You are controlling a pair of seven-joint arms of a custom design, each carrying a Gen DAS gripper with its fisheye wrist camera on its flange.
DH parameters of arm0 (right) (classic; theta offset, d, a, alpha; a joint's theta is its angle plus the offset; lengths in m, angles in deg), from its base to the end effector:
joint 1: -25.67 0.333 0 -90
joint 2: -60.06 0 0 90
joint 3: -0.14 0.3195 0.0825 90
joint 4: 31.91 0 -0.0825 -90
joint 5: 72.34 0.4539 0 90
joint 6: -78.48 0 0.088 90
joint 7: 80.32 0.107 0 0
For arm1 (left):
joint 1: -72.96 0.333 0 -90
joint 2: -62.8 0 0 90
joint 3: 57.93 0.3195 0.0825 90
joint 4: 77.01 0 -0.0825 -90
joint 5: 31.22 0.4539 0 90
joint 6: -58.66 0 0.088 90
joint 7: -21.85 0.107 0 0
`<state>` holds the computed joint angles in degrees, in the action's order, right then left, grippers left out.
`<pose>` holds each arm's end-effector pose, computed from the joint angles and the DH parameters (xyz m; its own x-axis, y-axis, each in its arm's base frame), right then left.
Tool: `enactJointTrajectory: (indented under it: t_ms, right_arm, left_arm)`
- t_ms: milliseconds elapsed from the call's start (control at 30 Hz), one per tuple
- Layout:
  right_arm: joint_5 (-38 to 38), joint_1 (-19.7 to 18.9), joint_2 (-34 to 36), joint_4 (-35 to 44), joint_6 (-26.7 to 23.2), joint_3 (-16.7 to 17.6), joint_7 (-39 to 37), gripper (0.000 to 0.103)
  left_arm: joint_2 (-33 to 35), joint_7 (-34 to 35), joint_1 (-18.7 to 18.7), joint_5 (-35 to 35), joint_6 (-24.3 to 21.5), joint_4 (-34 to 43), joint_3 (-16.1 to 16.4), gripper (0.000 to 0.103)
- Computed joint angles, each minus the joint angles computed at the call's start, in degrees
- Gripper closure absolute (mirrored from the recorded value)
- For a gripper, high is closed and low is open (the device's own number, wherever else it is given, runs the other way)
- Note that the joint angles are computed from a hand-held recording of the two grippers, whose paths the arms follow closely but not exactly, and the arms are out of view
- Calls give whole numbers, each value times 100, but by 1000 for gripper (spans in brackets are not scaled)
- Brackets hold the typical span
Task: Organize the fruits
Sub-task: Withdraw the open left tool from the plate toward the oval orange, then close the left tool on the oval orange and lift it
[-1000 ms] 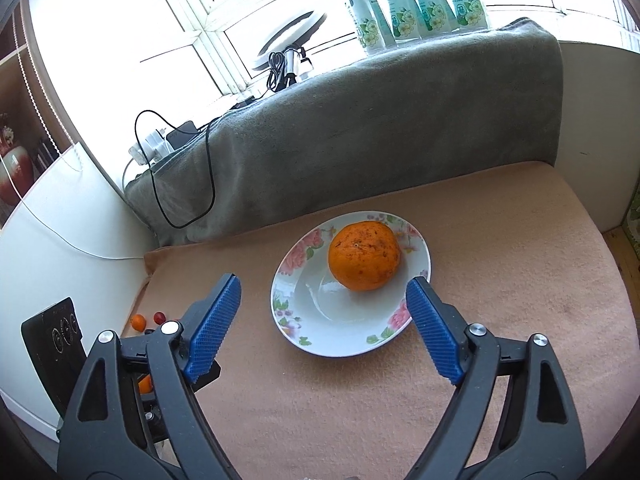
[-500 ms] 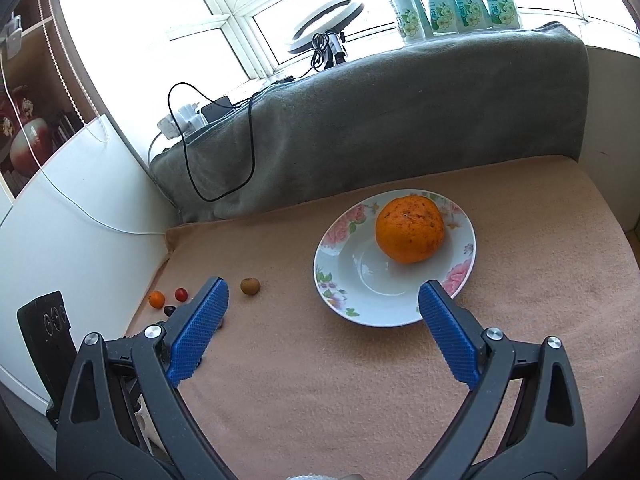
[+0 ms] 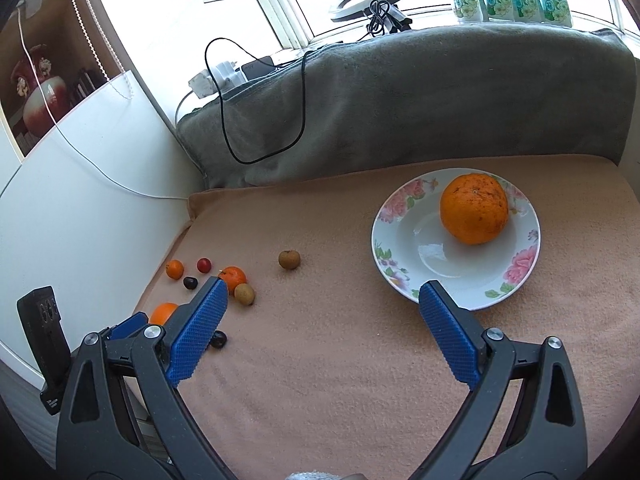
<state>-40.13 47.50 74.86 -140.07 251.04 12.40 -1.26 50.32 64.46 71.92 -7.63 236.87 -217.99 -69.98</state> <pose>0.6229 0.3617 0.4331 0.3600 -0.8565 -0.3699 -0.7240 -0.0063 -0.6898 0.5304 -0.1600 0.4330 0.0580 -0.9643 0.2584 -0.6570 -0.2318 -0.7174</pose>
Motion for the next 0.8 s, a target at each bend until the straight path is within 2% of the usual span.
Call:
enactJointTrajectory:
  t_ms: [167,267,400,533,700,800]
  right_arm:
    - [-268,134,228,333,-347,-19,-24,5]
    - [-296,164,410,589,-567,35,-107,5]
    - [-380,249,668,943,-829,67,-200,5]
    - [-475,348,961,1341,-1143,93,-260,5]
    - [-518,446,1398,1945,-1664,163,-392,5]
    - [-630,566,1657,2288,-1935,123,-391,5]
  left_arm:
    - [-225,-106,90,-55,6,-322,62,32]
    - [-345,-235,228,-34,-14,-473,-8,32]
    - [-407,-233,192,-170,-1,-635,114,32]
    - [-436,-39,-43,-469,62,-785,412,32]
    - [-367,519,-638,-1120,172,-891,1018,32]
    - [-304,731,-749,-1372,197,-883,1107,32]
